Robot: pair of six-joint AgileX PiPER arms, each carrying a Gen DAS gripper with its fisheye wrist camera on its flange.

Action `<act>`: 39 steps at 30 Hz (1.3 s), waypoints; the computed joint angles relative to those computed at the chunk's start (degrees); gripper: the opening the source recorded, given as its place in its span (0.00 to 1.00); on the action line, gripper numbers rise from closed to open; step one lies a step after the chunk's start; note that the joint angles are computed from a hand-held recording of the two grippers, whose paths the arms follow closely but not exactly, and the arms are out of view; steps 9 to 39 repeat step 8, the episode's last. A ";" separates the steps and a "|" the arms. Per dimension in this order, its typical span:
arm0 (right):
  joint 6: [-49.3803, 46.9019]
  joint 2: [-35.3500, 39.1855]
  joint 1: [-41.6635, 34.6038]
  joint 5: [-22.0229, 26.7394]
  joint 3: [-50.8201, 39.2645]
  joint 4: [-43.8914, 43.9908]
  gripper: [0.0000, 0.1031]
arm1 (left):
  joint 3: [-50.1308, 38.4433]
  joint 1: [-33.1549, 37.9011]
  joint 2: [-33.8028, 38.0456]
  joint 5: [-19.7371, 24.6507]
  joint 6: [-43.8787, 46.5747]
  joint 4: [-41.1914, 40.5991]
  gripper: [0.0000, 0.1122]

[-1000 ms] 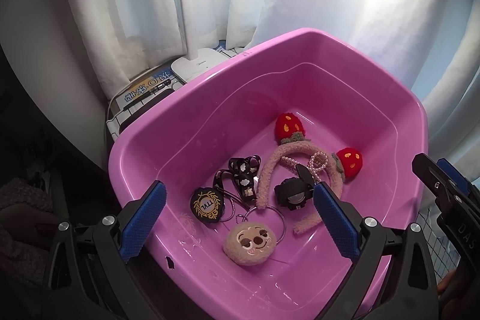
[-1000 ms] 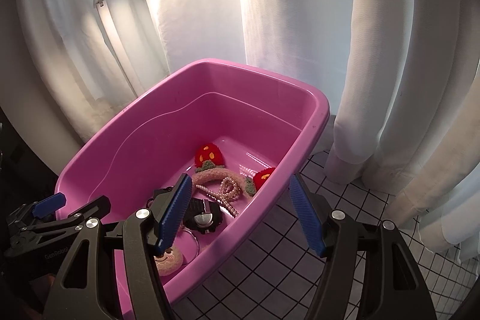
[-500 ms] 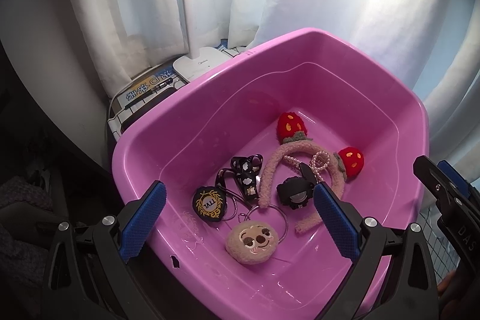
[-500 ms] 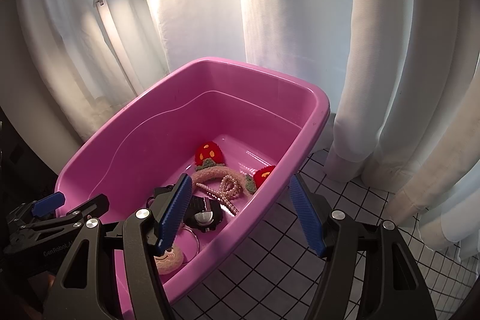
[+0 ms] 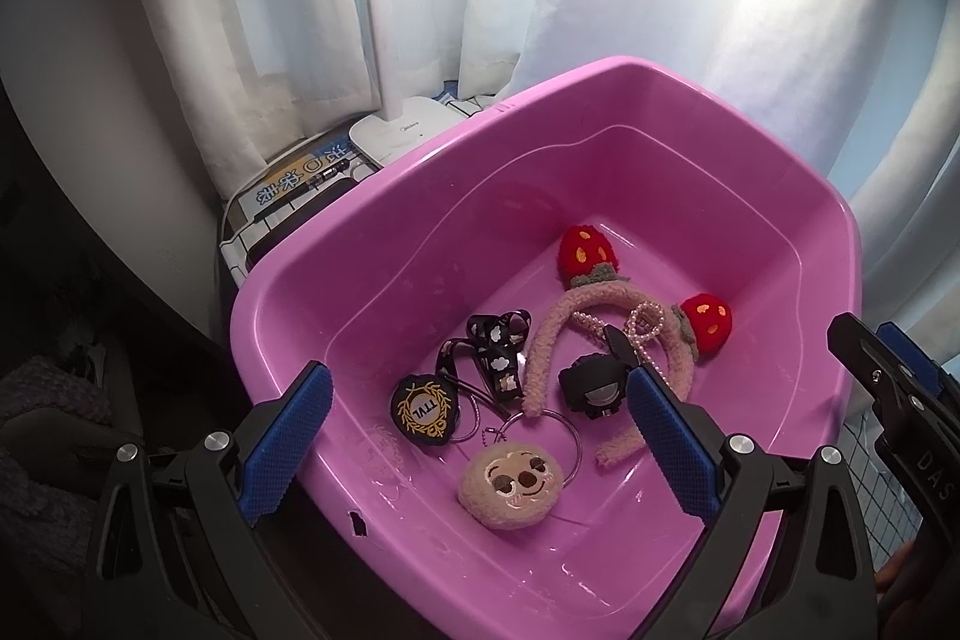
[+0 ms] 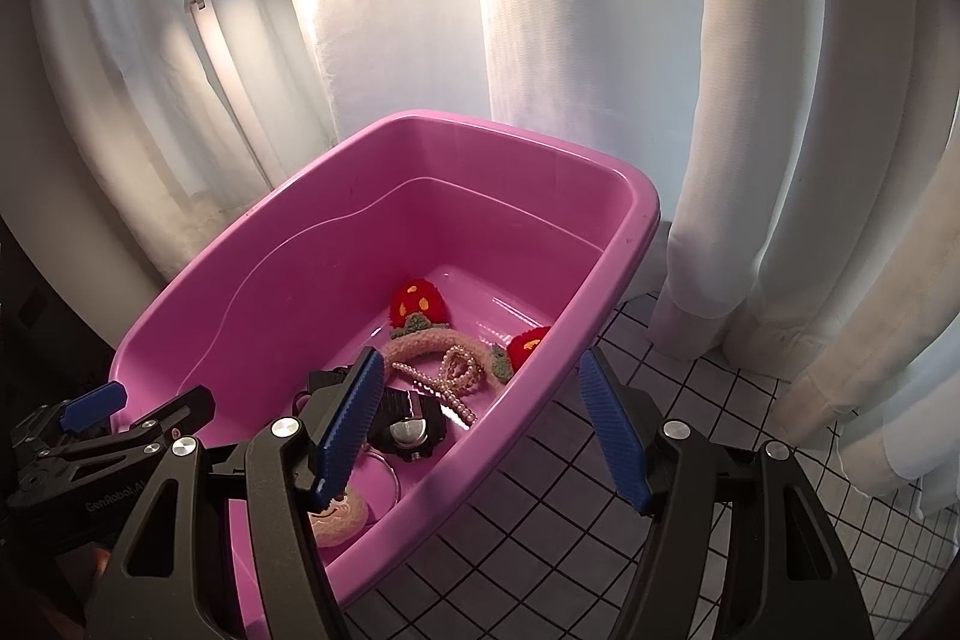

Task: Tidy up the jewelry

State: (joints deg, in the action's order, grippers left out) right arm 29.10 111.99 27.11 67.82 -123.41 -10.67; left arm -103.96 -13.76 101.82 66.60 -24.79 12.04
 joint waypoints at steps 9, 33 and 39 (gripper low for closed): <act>0.11 0.27 0.05 0.15 -0.44 -0.04 0.63 | -0.33 0.48 0.13 0.22 0.50 -0.81 0.86; 0.11 0.27 0.05 0.15 -0.44 -0.04 0.63 | -0.33 0.48 0.13 0.22 0.50 -0.81 0.86; 0.11 0.27 0.05 0.15 -0.44 -0.04 0.63 | -0.33 0.48 0.13 0.22 0.50 -0.81 0.86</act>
